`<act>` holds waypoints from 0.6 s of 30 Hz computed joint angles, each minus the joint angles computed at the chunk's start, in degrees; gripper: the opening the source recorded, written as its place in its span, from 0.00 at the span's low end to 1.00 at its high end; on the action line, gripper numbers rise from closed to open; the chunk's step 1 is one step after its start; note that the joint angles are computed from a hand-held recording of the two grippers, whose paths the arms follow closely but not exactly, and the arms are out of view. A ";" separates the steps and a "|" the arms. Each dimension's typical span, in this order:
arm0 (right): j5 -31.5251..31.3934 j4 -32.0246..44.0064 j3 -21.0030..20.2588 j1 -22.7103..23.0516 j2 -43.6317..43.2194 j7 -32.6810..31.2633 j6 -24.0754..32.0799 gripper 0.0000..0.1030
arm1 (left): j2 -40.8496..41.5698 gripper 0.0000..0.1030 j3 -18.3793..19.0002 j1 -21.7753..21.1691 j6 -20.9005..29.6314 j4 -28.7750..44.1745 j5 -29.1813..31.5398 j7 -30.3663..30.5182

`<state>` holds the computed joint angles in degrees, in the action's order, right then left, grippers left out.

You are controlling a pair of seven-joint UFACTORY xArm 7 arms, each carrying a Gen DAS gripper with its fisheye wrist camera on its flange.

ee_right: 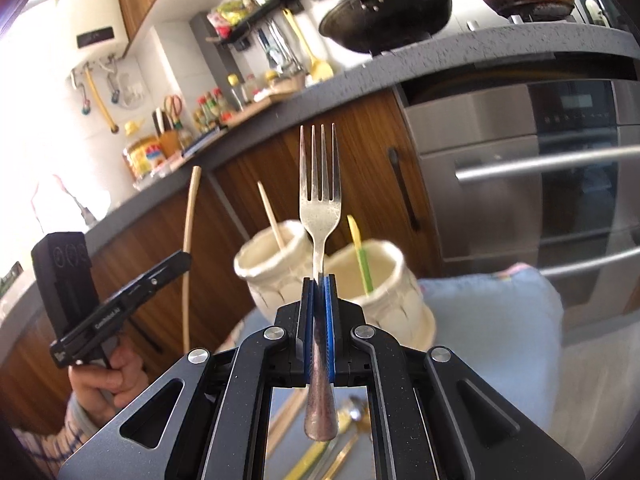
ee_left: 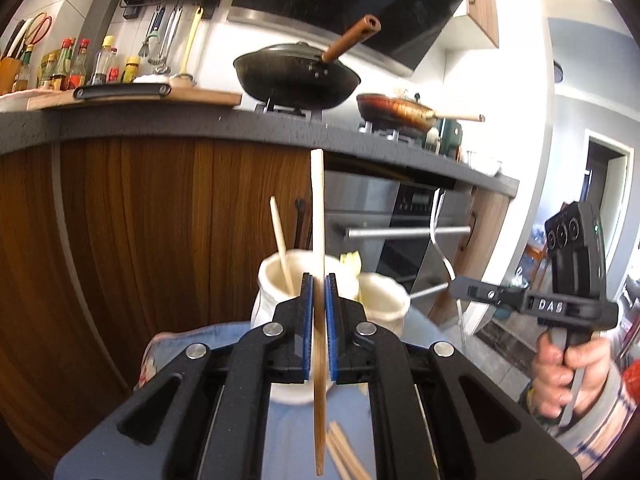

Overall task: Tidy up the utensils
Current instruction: 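Lift the chopstick with left tool while right tool carries the silver fork to the holder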

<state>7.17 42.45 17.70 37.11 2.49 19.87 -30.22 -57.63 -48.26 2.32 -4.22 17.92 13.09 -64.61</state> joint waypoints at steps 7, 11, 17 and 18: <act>-2.71 5.52 -0.80 -0.87 3.65 -0.43 -0.78 0.06 | 1.57 0.06 -3.13 8.62 -6.41 3.48 -1.03 1.12; -3.31 7.54 -1.29 -0.92 4.91 -0.92 -1.08 0.06 | 2.64 0.06 -4.84 12.61 -9.23 4.90 -2.80 2.28; -3.88 10.55 -1.75 -0.90 7.09 -1.27 -1.41 0.06 | 3.68 0.06 -7.39 17.91 -12.82 7.05 -6.04 3.79; -3.02 11.02 -2.00 -0.46 7.36 -2.15 -1.53 0.06 | 4.27 0.06 -7.56 18.56 -13.39 7.52 -6.33 4.27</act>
